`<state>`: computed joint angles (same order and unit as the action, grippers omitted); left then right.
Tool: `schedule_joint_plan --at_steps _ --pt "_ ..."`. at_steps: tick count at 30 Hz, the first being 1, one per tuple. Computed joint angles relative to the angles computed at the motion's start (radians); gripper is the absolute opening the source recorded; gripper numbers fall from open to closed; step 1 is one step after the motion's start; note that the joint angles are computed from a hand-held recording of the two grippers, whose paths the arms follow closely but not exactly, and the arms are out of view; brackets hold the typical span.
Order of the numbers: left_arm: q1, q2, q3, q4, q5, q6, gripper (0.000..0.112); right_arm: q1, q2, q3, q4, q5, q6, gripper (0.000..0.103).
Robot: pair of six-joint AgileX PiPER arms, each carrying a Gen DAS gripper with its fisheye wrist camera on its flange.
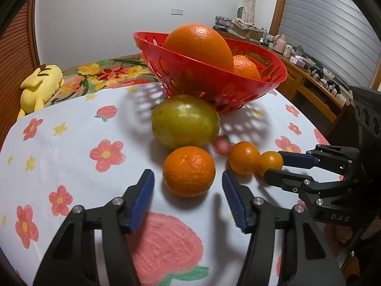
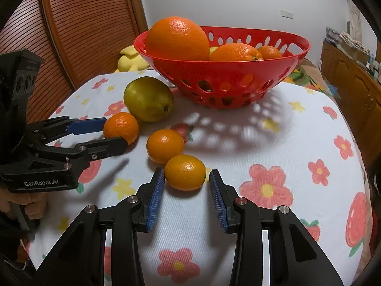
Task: Organize fruits
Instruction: 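Grasp a mandarin with left tool while right tool grasps a small orange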
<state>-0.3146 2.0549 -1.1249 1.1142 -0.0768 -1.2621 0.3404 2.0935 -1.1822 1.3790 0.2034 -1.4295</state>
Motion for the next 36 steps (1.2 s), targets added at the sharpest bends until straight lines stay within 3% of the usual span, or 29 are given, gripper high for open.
schedule_joint_plan --at_steps 3,8,13,23,36 --pt "0.007 -0.002 0.008 -0.042 -0.022 0.043 0.045 -0.001 0.000 0.002 0.003 0.001 -0.004 0.039" --pt "0.015 -0.004 0.011 -0.017 -0.040 0.015 0.044 0.006 0.009 -0.010 -0.076 -0.002 0.076 0.039" --pt "0.012 -0.004 0.008 -0.013 -0.034 0.017 0.043 0.005 0.007 -0.006 -0.044 0.002 0.040 0.035" --pt "0.006 -0.024 0.035 -0.137 -0.035 0.143 0.043 0.008 0.005 -0.005 -0.047 0.002 0.029 0.034" --pt "0.012 -0.118 0.111 -0.291 -0.079 0.282 0.041 -0.019 -0.054 0.065 0.165 0.033 -0.192 0.033"
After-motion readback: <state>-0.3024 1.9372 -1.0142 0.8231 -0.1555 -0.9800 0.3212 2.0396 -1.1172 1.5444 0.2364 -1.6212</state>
